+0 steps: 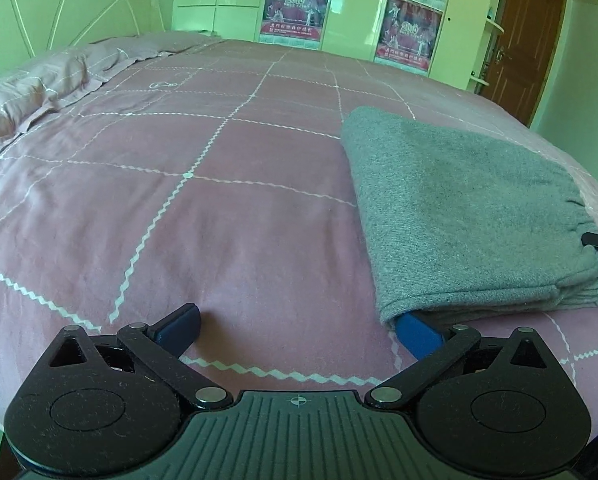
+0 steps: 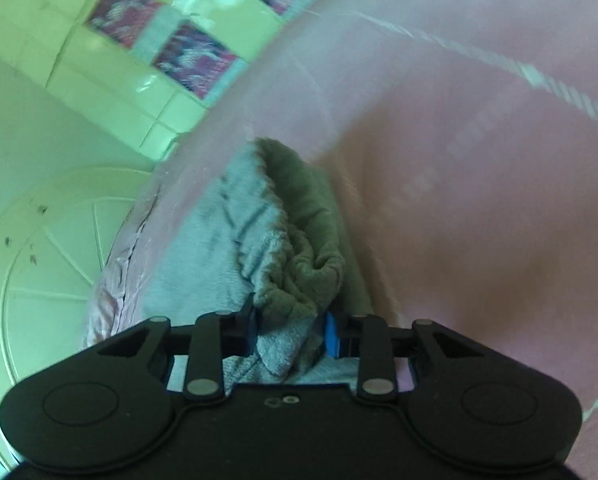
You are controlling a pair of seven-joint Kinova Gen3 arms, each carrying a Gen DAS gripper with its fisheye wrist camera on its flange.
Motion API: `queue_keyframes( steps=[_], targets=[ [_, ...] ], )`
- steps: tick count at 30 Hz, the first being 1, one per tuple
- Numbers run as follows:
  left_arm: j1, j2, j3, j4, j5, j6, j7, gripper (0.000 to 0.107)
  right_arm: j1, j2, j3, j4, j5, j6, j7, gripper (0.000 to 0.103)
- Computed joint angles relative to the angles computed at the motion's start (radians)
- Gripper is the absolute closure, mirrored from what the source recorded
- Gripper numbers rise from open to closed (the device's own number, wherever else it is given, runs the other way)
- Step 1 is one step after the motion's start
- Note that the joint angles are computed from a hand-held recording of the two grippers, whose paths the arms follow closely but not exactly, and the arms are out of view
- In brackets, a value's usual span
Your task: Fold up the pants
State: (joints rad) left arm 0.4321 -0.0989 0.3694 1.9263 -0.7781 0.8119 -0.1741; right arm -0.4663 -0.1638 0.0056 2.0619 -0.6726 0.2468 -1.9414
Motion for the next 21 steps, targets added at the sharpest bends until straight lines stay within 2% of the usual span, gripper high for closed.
queue_keyframes(
  steps=[1, 3, 4, 5, 6, 7, 8, 10, 13, 16, 18, 21],
  targets=[
    [-0.029, -0.012, 0.015, 0.000, 0.031, -0.009, -0.031, 0.005, 0.046, -0.008, -0.041, -0.013, 0.041, 0.021, -0.039, 0.077],
    [-0.057, -0.065, -0.010, 0.028, 0.112, -0.071, -0.096, 0.005, 0.139, -0.048, -0.130, -0.017, 0.122, 0.022, -0.072, 0.069],
    [-0.084, -0.102, -0.016, 0.051, 0.153, -0.112, -0.115, 0.005, 0.185, -0.069, -0.171, -0.015, 0.163, 0.017, -0.084, 0.055],
    [-0.130, -0.138, -0.008, 0.073, 0.193, -0.152, -0.132, 0.005, 0.215, -0.090, -0.197, -0.007, 0.203, 0.000, -0.093, 0.024],
    [-0.176, -0.162, 0.005, 0.090, 0.216, -0.187, -0.150, 0.005, 0.226, -0.102, -0.205, -0.005, 0.244, -0.009, -0.099, 0.011],
    [-0.222, -0.173, 0.022, 0.094, 0.231, -0.204, -0.173, 0.005, 0.219, -0.101, -0.194, -0.009, 0.269, -0.012, -0.091, 0.009],
    [-0.251, -0.170, 0.022, 0.087, 0.259, -0.218, -0.213, 0.005, 0.193, -0.093, -0.165, -0.022, 0.277, 0.002, -0.075, 0.013],
    [-0.257, -0.141, -0.032, 0.073, 0.340, -0.283, -0.288, 0.005, 0.118, -0.066, -0.090, -0.047, 0.273, 0.030, -0.044, 0.013],
    [-0.163, -0.051, -0.171, 0.030, 0.462, -0.364, -0.394, 0.005, 0.062, -0.014, -0.037, -0.092, 0.249, 0.075, -0.004, 0.013],
    [-0.052, 0.040, -0.292, -0.035, 0.577, -0.392, -0.510, 0.005, -0.035, 0.017, 0.070, -0.102, 0.127, 0.101, 0.105, 0.014],
    [-0.047, 0.082, -0.292, -0.080, 0.597, -0.376, -0.559, 0.005, -0.044, 0.035, 0.086, -0.099, 0.046, 0.109, 0.166, 0.014],
    [-0.101, 0.118, -0.229, -0.119, 0.589, -0.359, -0.554, 0.005, -0.015, 0.042, 0.059, -0.087, -0.009, 0.093, 0.210, 0.014]
  ],
)
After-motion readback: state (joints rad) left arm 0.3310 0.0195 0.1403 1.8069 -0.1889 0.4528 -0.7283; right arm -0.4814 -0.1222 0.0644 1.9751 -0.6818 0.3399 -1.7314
